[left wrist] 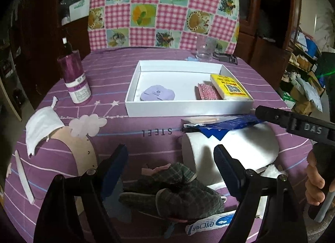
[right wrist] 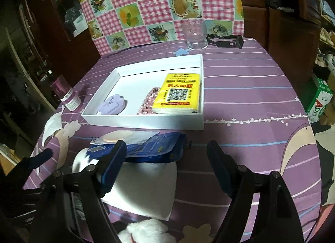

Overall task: Organize soft objects
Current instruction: 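Move the right gripper to the blue packet beside the paper roll, then grasp the blue packet with the right gripper and lift it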

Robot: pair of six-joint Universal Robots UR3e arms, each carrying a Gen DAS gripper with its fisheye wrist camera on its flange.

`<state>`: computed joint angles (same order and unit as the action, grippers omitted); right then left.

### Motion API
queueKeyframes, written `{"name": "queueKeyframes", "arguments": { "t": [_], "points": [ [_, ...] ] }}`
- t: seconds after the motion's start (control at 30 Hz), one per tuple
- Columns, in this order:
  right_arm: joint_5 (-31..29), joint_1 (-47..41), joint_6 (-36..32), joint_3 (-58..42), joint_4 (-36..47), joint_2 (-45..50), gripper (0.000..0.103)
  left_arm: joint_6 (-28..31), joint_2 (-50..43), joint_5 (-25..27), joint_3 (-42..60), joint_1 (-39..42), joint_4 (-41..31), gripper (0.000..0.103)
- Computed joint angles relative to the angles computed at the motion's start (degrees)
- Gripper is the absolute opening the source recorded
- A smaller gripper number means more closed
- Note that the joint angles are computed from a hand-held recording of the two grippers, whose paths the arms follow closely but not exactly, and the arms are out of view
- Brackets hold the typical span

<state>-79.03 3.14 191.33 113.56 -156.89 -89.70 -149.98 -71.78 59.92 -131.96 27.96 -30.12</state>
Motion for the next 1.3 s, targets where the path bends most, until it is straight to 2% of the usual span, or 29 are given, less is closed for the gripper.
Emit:
{"name": "queueKeyframes", "arguments": {
  "t": [0.23, 0.63, 0.93, 1.1, 1.3],
  "points": [
    [3.3, -0.7, 0.5, 0.5, 0.1, -0.2, 0.079, 0.2, -2.3, -3.5, 1.0, 2.2, -1.7, 0.084],
    [8.8, -3.8, 2.0, 1.0, 2.0, 0.2, 0.079, 0.3, -4.4, -3.9, 0.9, 2.3, 1.5, 0.084],
    [13.2, -6.3, 2.1, 3.5, 0.3, -1.5, 0.079, 2.4, -7.0, -7.0, 4.0, 3.8, -4.0, 0.081],
    [13.4, -6.5, 2.9, 3.9, -0.9, -1.4, 0.079, 3.7, -7.6, -8.6, 4.9, 4.3, -6.5, 0.081],
    [11.3, -5.5, 3.2, 3.5, -2.0, 0.2, 0.065, 3.6, -8.1, -9.4, 4.9, 4.8, -6.5, 0.081]
  ]
}}
